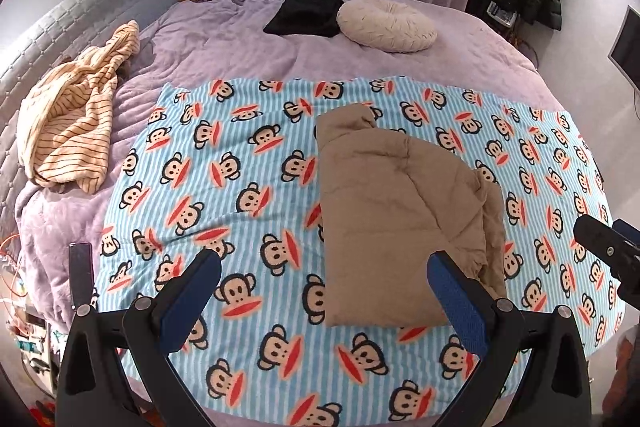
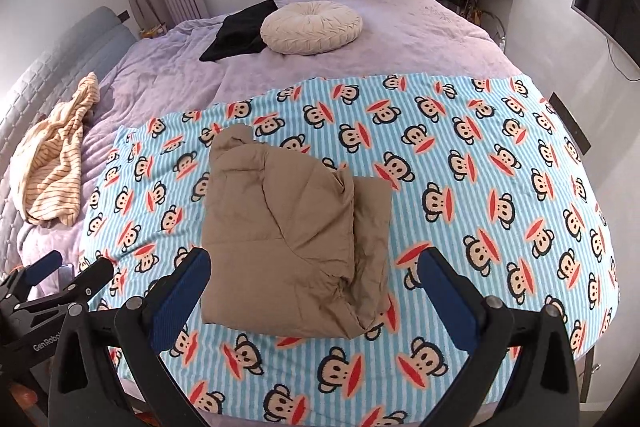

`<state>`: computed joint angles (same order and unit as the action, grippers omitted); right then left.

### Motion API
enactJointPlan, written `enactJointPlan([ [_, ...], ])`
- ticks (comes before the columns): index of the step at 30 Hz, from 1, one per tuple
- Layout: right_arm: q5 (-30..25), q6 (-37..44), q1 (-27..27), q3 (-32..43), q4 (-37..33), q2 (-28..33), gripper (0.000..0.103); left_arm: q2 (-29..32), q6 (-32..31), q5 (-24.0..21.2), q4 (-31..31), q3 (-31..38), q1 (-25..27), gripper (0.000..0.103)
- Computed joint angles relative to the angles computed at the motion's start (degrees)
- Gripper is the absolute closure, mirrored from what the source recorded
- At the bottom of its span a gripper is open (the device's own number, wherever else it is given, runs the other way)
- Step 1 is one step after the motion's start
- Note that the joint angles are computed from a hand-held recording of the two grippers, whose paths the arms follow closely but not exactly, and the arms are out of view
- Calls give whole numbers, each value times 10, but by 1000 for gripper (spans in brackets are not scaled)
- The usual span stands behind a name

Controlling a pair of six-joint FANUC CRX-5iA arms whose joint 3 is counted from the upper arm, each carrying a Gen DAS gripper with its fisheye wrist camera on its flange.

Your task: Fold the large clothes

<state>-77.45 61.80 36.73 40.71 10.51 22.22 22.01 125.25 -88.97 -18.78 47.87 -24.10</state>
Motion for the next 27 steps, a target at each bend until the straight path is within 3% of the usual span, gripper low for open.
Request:
enactJointPlan([
  [27, -4, 1, -1, 5, -1, 3, 0, -1, 6, -8, -7, 6, -1, 0],
])
